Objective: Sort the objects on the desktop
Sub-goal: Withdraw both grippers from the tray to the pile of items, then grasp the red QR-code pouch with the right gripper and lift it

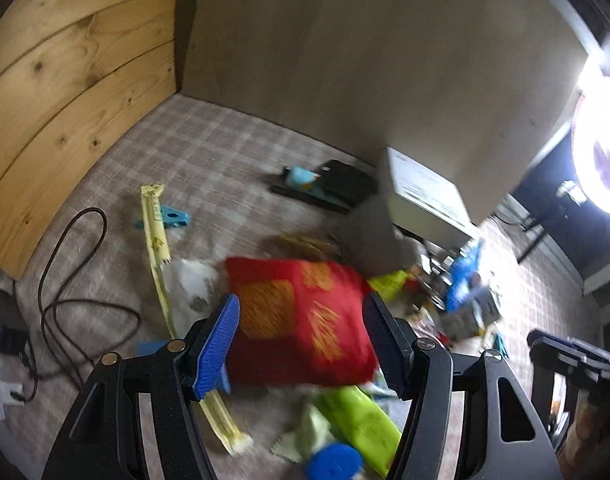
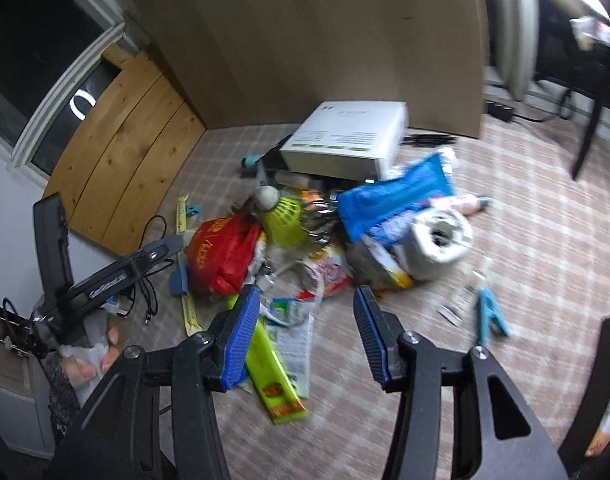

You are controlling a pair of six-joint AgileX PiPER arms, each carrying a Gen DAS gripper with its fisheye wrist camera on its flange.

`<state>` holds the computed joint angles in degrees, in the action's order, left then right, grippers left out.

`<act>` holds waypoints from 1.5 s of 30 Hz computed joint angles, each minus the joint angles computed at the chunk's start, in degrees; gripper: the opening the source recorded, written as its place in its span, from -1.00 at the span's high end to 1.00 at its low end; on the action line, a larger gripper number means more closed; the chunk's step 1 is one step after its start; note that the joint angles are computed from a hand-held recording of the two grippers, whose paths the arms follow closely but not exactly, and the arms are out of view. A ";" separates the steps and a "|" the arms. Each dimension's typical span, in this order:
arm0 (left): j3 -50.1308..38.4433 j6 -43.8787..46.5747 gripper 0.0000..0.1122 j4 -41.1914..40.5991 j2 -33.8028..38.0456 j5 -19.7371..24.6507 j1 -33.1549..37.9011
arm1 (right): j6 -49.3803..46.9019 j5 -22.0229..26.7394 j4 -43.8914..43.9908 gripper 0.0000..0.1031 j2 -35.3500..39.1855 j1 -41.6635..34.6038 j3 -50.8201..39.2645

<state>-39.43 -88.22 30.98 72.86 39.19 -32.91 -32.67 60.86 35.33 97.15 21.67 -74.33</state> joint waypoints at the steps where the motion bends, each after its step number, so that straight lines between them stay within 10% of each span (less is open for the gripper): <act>1: 0.27 2.28 -0.10 -1.09 0.54 -1.47 2.24 | 1.01 -0.12 -0.38 0.06 1.31 1.44 -0.97; 11: -0.34 24.08 -0.10 -13.99 12.30 -13.23 13.17 | 3.19 -0.96 -1.82 0.06 7.68 7.48 -4.04; 30: -9.54 -22.35 -0.30 8.13 23.48 -9.08 -23.03 | -6.10 1.03 1.23 0.06 -0.14 -7.65 7.41; 45: -39.87 -6.92 -0.15 -2.16 41.55 -6.30 -30.62 | -17.04 4.78 0.52 0.06 -5.95 -27.31 14.50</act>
